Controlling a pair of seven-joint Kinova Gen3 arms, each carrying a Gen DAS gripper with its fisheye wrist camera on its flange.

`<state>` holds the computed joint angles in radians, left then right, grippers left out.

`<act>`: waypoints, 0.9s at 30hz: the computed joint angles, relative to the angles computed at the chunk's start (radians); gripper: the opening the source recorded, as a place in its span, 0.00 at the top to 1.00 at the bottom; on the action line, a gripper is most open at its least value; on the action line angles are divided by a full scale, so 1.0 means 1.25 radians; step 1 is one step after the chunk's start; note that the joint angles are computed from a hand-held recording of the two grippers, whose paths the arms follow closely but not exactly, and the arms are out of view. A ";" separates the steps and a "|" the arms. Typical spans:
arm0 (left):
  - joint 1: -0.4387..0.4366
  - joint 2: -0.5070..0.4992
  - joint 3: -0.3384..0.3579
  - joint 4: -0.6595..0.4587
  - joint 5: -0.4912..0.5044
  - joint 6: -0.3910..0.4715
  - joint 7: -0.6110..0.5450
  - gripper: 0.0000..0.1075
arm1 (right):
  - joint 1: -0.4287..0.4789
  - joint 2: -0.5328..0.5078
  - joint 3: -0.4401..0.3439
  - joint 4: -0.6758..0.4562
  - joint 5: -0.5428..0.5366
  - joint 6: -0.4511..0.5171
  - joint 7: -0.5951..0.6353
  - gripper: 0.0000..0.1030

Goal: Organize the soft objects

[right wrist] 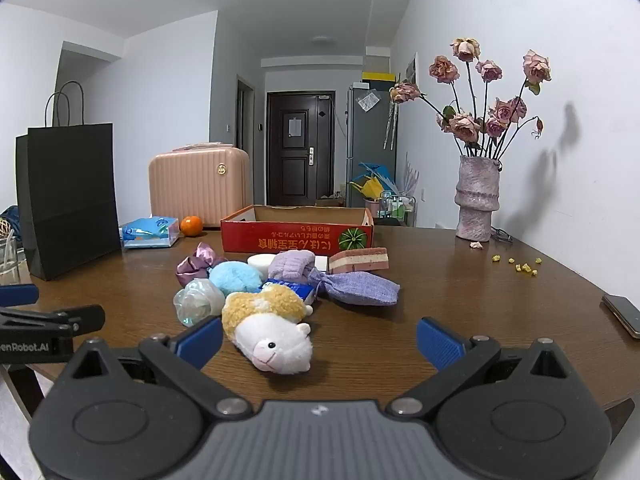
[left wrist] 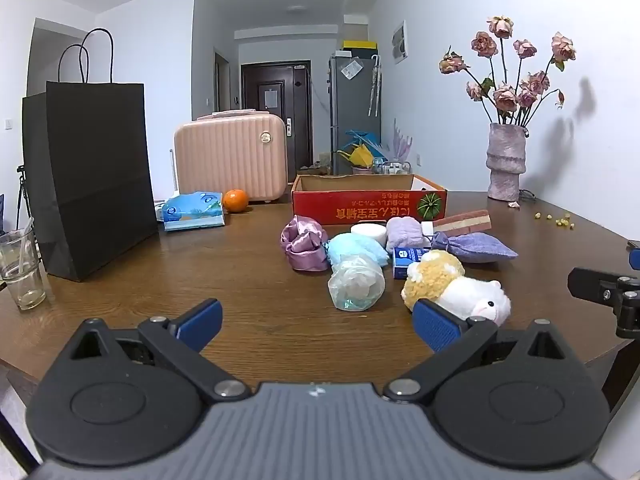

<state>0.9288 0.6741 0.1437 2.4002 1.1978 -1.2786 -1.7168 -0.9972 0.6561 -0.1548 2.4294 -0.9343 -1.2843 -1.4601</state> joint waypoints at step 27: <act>0.004 -0.003 0.002 0.001 0.000 0.002 -0.003 0.04 | -0.004 0.003 -0.001 -0.002 -0.006 -0.006 0.004 0.00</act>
